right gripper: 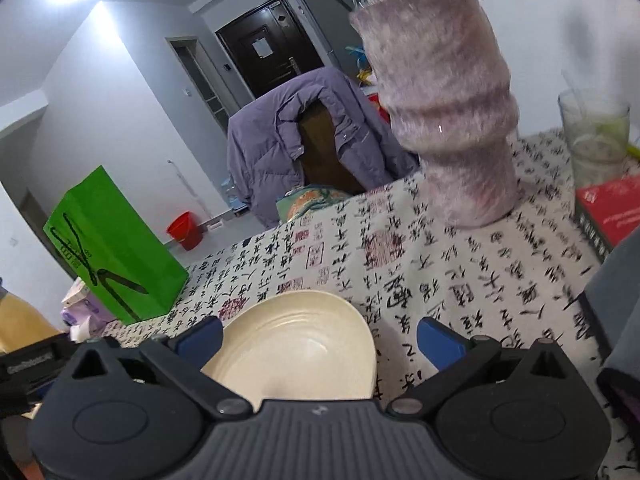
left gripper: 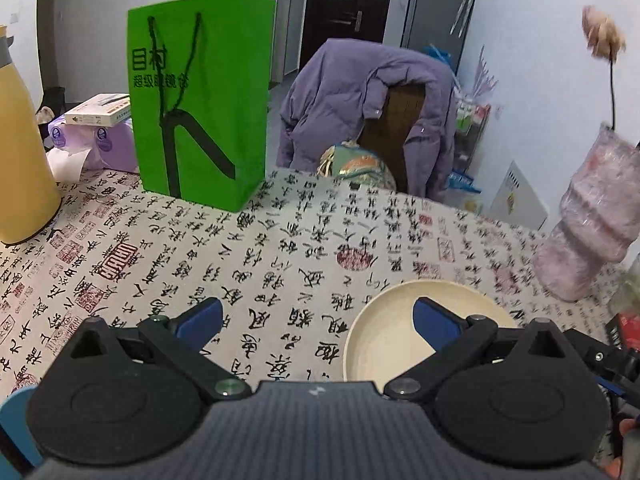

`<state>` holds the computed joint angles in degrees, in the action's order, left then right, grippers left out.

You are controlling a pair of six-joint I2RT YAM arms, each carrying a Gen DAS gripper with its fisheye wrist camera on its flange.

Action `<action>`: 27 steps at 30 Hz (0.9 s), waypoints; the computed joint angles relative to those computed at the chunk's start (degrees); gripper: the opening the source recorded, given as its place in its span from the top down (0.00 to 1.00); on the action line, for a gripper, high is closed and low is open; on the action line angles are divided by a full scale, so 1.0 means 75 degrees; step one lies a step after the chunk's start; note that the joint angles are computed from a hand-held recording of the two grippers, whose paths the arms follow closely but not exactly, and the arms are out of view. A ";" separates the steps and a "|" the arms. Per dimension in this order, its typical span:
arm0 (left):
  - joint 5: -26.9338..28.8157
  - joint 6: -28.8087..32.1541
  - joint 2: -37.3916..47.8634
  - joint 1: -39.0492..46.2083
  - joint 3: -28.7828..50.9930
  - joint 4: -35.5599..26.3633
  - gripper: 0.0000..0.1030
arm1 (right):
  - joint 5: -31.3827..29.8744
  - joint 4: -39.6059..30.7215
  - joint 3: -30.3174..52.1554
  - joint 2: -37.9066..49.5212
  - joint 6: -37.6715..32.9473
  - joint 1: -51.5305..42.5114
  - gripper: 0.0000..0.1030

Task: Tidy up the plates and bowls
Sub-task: 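Close right gripper on a cream plate rim while left gripper closes on another rim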

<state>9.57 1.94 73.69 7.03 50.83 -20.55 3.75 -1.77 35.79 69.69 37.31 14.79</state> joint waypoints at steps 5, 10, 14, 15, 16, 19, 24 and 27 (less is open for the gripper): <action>-0.0664 -0.0261 0.0101 -0.0538 -0.0221 0.0346 0.00 | -0.0873 0.0508 -0.0405 0.0007 0.0272 -0.0626 0.00; -0.1133 -0.0497 0.0447 -0.0944 0.0029 0.0043 0.00 | -0.1146 0.0726 -0.0458 0.0343 0.0115 -0.0774 0.00; -0.1367 -0.0626 0.0709 -0.1170 0.0161 -0.0034 0.00 | -0.1277 0.0878 -0.0456 0.0528 0.0134 -0.0825 0.06; -0.1412 -0.0638 0.0817 -0.1213 0.0222 -0.0069 0.00 | -0.1324 0.0929 -0.0498 0.0513 0.0143 -0.0862 0.07; -0.1399 -0.0639 0.0943 -0.1232 0.0312 -0.0151 0.00 | -0.1329 0.0957 -0.0529 0.0500 0.0160 -0.0859 0.08; -0.1324 -0.0686 0.1304 -0.1233 0.0520 -0.0314 0.00 | -0.1379 0.0994 -0.0511 0.0666 0.0139 -0.0897 0.18; -0.1545 -0.0714 0.1723 -0.1339 0.0649 -0.0219 0.00 | -0.1296 0.0903 -0.0335 0.1073 0.0050 -0.0783 0.38; -0.1512 -0.0702 0.1956 -0.1317 0.0783 -0.0290 0.06 | -0.1219 0.0900 -0.0302 0.1172 0.0013 -0.0713 0.49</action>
